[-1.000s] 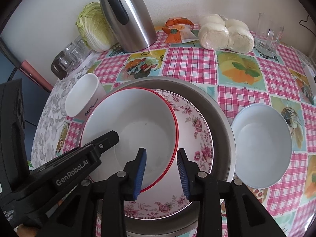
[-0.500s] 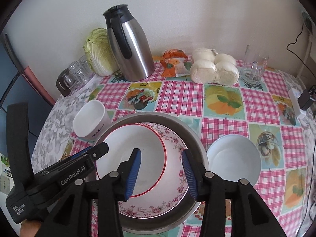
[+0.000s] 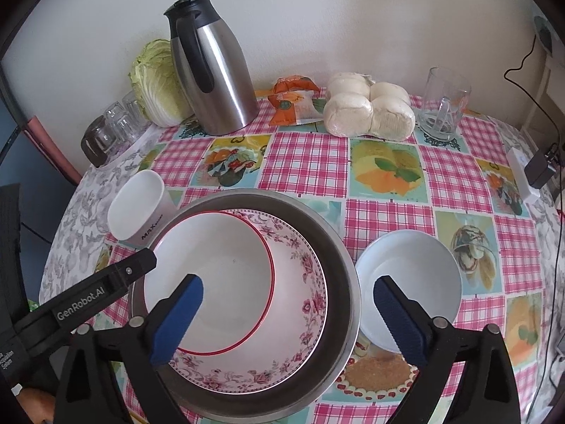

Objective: Organize plates and bowls
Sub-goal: 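Open both tools and release the red-rimmed bowl, then move both tools toward the white square bowl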

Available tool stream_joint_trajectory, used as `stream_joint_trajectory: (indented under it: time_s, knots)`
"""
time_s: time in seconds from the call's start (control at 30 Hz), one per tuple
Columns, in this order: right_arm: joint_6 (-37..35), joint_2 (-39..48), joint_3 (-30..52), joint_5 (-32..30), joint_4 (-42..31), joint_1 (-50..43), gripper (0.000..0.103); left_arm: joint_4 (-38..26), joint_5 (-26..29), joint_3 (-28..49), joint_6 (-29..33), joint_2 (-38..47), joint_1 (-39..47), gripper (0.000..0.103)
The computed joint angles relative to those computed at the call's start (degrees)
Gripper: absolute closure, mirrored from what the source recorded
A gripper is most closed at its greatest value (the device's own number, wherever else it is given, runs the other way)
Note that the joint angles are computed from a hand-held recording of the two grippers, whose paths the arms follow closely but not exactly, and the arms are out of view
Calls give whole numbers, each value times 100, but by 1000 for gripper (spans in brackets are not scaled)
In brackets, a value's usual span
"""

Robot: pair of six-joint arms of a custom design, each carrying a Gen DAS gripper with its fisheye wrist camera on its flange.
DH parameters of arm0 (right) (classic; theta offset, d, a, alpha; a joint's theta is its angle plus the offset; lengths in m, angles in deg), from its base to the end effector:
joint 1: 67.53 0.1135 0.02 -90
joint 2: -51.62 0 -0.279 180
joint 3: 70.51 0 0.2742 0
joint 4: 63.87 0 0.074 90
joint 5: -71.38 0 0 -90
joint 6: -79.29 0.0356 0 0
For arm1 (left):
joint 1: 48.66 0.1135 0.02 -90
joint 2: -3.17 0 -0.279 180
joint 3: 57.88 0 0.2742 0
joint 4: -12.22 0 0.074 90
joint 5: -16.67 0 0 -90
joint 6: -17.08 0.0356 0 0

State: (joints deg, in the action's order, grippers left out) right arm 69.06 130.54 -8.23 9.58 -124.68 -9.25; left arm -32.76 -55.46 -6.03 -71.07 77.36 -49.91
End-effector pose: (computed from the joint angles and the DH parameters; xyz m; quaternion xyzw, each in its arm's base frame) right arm 0.1468 0.2055 0.2059 0.2059 0.9422 0.0123 0.2641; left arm 0.2389 -0.0161 0.1782 0.0567 0.9674 -0.1513 0.1950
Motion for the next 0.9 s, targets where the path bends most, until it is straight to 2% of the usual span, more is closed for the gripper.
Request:
stream_joint_trajectory:
  time_s: [0.23, 0.3, 0.37, 0.53, 0.6, 0.9]
  knots:
    - [-28, 40, 10, 4, -35, -18, 0, 22, -94, -26, 19, -60, -84, 26]
    - [-1, 8, 18, 79, -78, 13, 0, 30, -125, -37, -6, -107, -117, 15]
    - [70, -37, 56, 271, -173, 105, 0, 67, -157, -75, -28, -230, -157, 11]
    - [125, -115, 184, 759, -282, 314, 0, 317, -473, -236, -51, -609, -276, 10]
    - [53, -123, 206, 818, -201, 331, 0, 413, -594, -275, -85, -690, -254, 4]
    - [-133, 164, 460, 1013, 73, 409, 0, 803, -791, -247, -33, -645, 214, 4]
